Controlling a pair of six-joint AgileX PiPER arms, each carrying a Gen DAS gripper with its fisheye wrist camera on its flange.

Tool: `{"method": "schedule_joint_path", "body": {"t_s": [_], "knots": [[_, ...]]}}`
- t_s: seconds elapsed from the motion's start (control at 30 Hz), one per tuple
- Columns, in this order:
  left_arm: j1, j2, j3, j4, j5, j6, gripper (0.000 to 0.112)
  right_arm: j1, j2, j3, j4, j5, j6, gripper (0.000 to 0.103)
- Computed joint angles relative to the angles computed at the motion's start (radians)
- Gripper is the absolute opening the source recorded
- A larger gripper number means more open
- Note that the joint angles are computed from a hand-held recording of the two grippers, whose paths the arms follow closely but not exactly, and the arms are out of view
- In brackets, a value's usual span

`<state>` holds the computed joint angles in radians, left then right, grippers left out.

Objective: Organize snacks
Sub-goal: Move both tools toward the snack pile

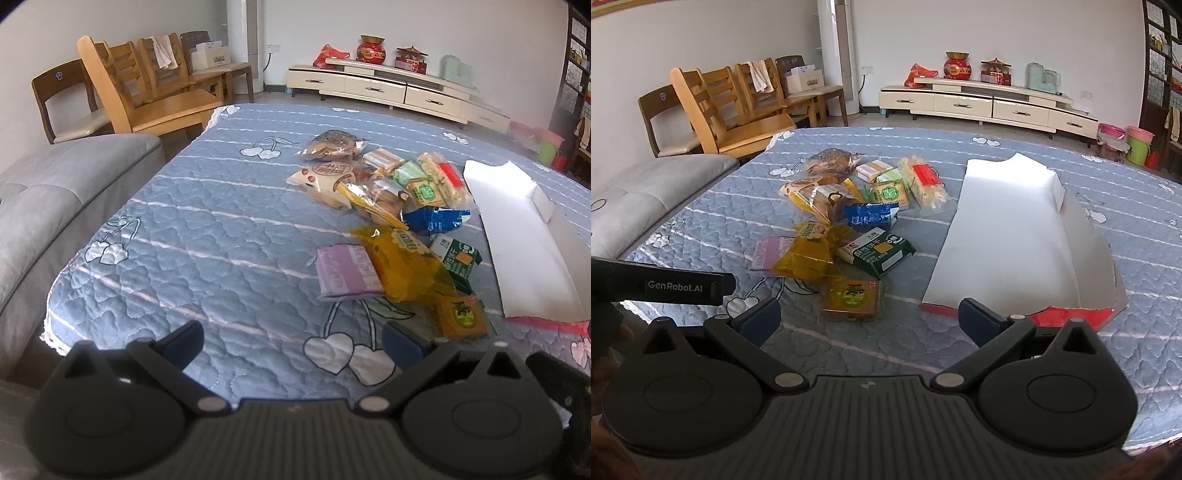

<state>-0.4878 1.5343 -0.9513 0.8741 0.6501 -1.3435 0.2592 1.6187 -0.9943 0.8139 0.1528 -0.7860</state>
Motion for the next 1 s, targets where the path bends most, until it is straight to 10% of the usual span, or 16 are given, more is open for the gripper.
{"method": "schedule_joint_path", "body": {"t_s": [1.0], "knots": [[0.082,0.078,-0.067,-0.035,-0.055,0.058,0.102,0.001,0.022,-0.017,-0.011,0.025,0.021,0.103]]}}
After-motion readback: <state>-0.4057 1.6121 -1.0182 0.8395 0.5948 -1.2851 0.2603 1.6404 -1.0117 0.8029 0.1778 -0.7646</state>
